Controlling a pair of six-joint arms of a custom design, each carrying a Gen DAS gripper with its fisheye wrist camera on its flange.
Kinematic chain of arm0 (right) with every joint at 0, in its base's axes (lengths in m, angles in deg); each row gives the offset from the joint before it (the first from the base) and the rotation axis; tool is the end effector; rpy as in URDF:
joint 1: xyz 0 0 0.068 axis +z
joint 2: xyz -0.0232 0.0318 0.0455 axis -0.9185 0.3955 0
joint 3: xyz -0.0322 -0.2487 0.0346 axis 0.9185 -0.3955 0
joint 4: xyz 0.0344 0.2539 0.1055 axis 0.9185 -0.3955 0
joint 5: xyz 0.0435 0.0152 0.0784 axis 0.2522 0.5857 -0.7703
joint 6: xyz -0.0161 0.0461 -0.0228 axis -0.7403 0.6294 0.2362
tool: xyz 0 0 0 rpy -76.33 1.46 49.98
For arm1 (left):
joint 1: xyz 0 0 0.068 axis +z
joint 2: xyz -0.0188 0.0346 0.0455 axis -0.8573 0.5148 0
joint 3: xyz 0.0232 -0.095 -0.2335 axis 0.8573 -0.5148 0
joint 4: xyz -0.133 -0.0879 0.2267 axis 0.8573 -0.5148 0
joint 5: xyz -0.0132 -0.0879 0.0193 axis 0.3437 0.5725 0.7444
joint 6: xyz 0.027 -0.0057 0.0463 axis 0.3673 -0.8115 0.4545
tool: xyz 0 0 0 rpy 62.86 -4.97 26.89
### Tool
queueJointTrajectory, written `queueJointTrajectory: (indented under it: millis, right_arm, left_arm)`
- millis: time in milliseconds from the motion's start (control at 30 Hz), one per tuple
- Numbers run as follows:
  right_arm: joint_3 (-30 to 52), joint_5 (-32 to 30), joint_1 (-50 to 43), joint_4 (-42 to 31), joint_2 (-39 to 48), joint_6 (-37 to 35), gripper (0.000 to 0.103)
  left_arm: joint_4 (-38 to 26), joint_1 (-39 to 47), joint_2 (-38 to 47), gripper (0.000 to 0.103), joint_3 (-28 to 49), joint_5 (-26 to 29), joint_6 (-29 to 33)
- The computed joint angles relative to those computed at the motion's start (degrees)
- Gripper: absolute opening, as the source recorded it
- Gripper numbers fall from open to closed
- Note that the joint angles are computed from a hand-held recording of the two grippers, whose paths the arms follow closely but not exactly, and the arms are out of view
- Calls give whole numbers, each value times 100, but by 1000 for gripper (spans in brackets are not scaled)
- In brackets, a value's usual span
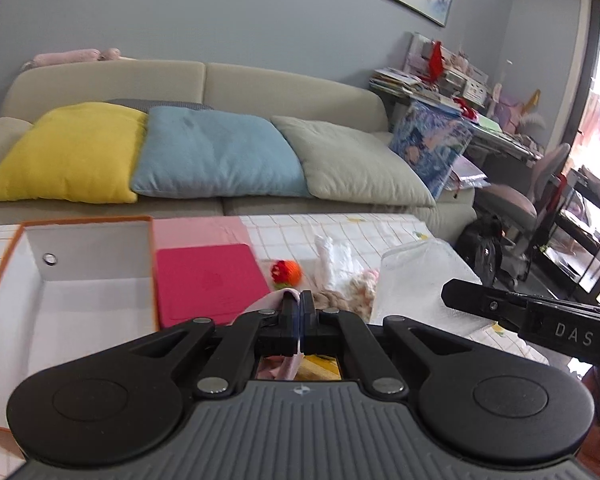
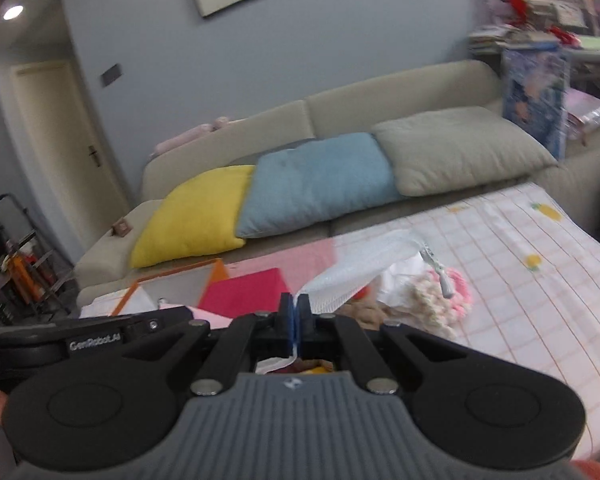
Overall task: Organize soft objects
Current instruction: 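Carry the pink cloth and mesh bag with both tools over the orange box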
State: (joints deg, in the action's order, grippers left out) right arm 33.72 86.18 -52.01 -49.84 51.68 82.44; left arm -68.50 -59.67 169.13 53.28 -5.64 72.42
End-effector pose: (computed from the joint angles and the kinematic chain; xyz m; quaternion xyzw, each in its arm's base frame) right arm 0.2543 0.0553 0.2975 0.2030 0.8267 0.0761 0.5191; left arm 0.3803 -0.0280 0.3138 0.2949 0.8268 -0.2608 0.4018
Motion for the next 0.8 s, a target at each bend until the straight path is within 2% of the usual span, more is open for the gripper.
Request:
queueJointTrajectory:
  millis: [200,533,700,800]
  right_arm:
    - [785,-284,502,109,773,-566,0]
    - [2613,-761,1001,121,2647,-1781,0]
    - [3588,-1037,974,-153,3658,-2125,0]
    - [4245,-1097,944,-559,4291,-2087,0]
  left_arm:
    - [-8,490,83,0,313,-95,-41]
    - [-253,1108,954,0,1487,-297,-188]
    - [-634,1155,1596,0,2254,-537,-10]
    - [-784,1174,1968,0,2575,-654,13]
